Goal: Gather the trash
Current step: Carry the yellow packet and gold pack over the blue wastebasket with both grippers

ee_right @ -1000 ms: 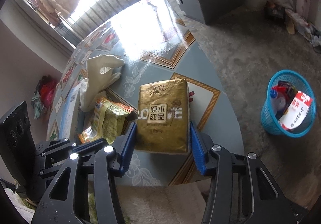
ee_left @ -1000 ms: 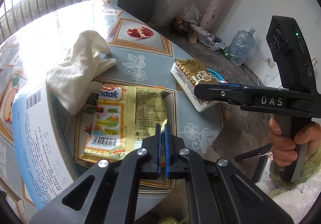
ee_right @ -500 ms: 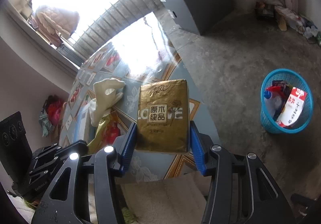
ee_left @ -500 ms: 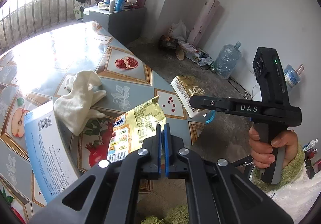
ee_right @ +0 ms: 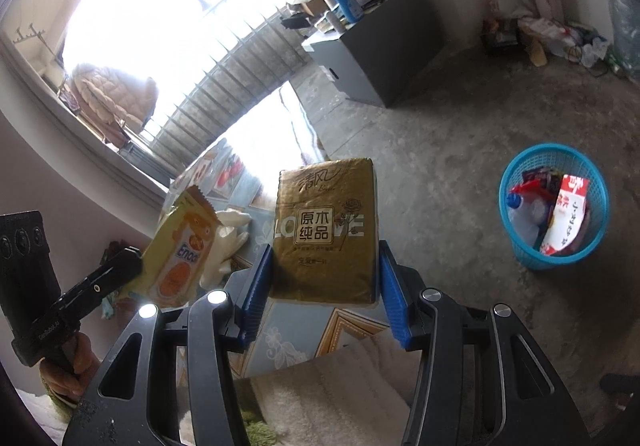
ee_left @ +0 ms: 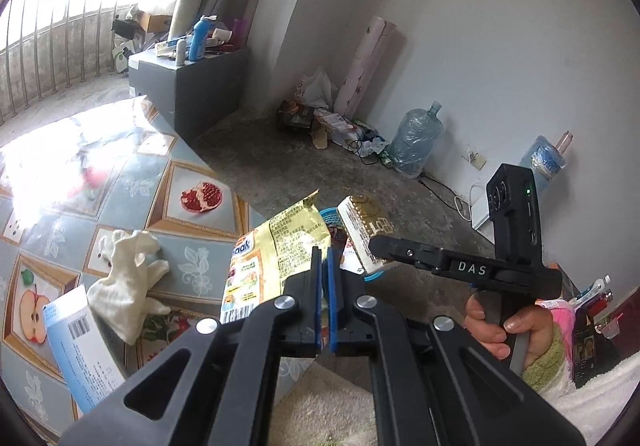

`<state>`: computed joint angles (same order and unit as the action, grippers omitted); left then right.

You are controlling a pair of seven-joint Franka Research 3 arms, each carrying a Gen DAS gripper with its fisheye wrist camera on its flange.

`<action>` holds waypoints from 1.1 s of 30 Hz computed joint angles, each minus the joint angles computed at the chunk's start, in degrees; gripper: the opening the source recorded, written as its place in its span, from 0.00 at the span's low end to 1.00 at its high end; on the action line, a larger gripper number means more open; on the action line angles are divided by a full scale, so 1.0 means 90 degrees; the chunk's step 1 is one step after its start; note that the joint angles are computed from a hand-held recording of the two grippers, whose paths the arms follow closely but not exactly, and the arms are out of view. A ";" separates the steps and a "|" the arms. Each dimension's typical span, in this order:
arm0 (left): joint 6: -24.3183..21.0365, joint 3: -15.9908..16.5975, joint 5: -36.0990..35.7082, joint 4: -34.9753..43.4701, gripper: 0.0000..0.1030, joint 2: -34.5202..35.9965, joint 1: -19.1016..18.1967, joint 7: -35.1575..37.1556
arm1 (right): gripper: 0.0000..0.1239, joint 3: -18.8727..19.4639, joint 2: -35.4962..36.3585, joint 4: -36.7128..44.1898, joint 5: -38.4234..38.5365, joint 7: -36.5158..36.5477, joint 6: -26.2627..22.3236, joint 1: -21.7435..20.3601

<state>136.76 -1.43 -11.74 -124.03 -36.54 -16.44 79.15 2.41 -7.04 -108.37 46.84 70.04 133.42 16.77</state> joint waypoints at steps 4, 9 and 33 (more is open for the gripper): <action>0.0135 0.0060 -0.0239 0.0512 0.02 0.0538 -0.0213 0.0273 | 0.38 -0.0101 -0.0119 -0.0144 0.0132 0.0032 0.0204 -0.0091; 0.0022 0.0158 -0.0998 0.1313 0.02 0.1422 -0.0457 0.0792 | 0.38 -0.0229 -0.0219 -0.0348 0.0216 0.0221 0.0438 -0.0238; -0.1454 -0.1630 -0.0487 0.6732 0.02 0.7126 0.0190 0.0643 | 0.39 -0.0409 0.1253 0.0436 -0.1181 0.2468 0.0669 -0.1206</action>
